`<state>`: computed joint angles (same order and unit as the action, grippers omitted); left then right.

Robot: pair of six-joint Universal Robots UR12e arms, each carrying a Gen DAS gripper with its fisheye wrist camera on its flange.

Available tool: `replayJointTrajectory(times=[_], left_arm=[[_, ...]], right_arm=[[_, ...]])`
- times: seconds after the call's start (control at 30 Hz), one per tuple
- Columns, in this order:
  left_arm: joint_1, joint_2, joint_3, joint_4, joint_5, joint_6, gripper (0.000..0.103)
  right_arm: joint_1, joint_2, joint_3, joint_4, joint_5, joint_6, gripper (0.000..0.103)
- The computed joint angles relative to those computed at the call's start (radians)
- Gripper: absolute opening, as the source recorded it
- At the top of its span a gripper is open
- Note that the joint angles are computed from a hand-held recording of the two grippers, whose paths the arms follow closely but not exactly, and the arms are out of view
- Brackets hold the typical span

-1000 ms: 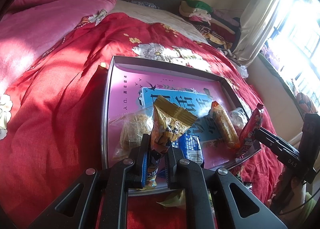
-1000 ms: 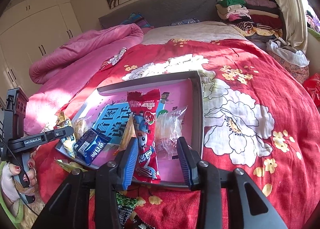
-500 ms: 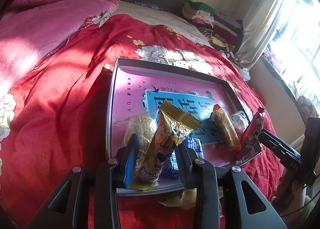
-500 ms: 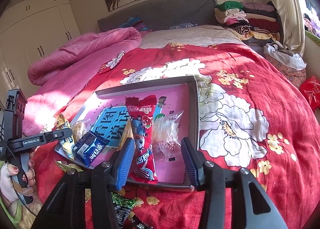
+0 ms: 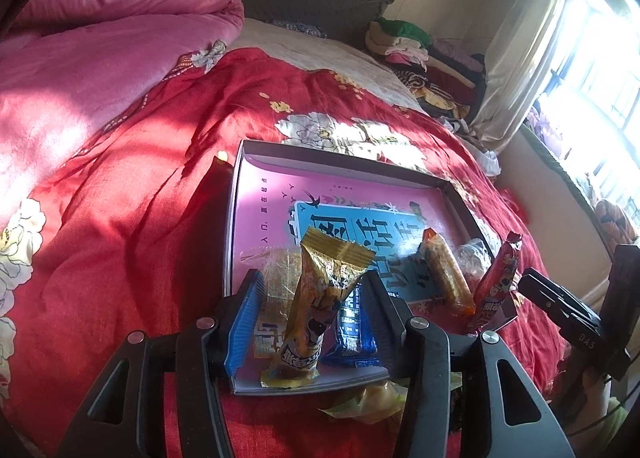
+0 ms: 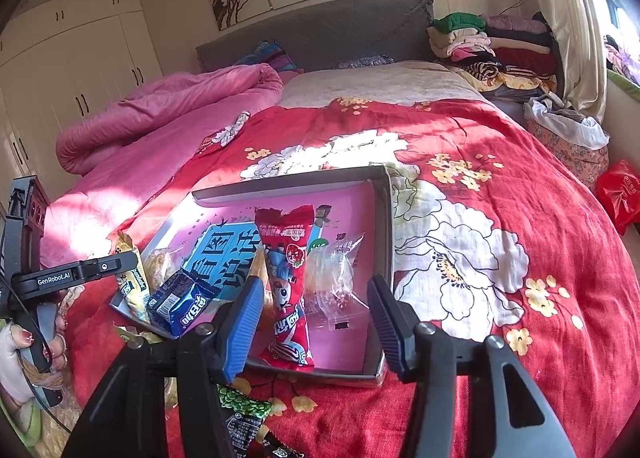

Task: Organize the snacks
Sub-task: 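Lower the yellow chip bag into the tray with the left tool while the right releases the red bag there, then withdraw both open tools from the tray toward the snacks on the bedspread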

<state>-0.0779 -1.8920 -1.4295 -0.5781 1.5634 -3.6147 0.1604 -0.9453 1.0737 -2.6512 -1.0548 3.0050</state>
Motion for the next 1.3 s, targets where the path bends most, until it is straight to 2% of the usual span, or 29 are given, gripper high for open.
replayJointTrajectory(times=[0.13,0.3,0.57,0.67,0.8,1.03,1.3], left_arm=[[0.001,0.011,-0.015,0.053,0.026,-0.020,0.064],[0.005,0.026,-0.035,0.116,0.031,-0.034,0.069],[-0.004,0.033,-0.036,0.117,0.032,-0.005,0.070],[-0.010,0.036,-0.037,0.122,0.028,0.016,0.076],[-0.014,0.036,-0.035,0.121,0.000,0.042,0.077],[-0.031,0.039,-0.033,0.120,0.012,0.090,0.078],[-0.034,0.040,-0.031,0.102,0.002,0.100,0.078]], right_arm=[[-0.001,-0.003,0.005,-0.019,0.005,0.005,0.058],[-0.005,-0.012,0.021,-0.064,0.025,0.014,0.061],[-0.003,-0.026,0.040,-0.080,0.029,-0.011,0.064],[-0.003,-0.031,0.047,-0.083,0.030,-0.016,0.064],[-0.003,-0.039,0.057,-0.080,0.033,-0.023,0.065],[-0.002,-0.051,0.072,-0.071,0.042,-0.045,0.065],[0.003,-0.061,0.083,-0.041,0.055,-0.080,0.065]])
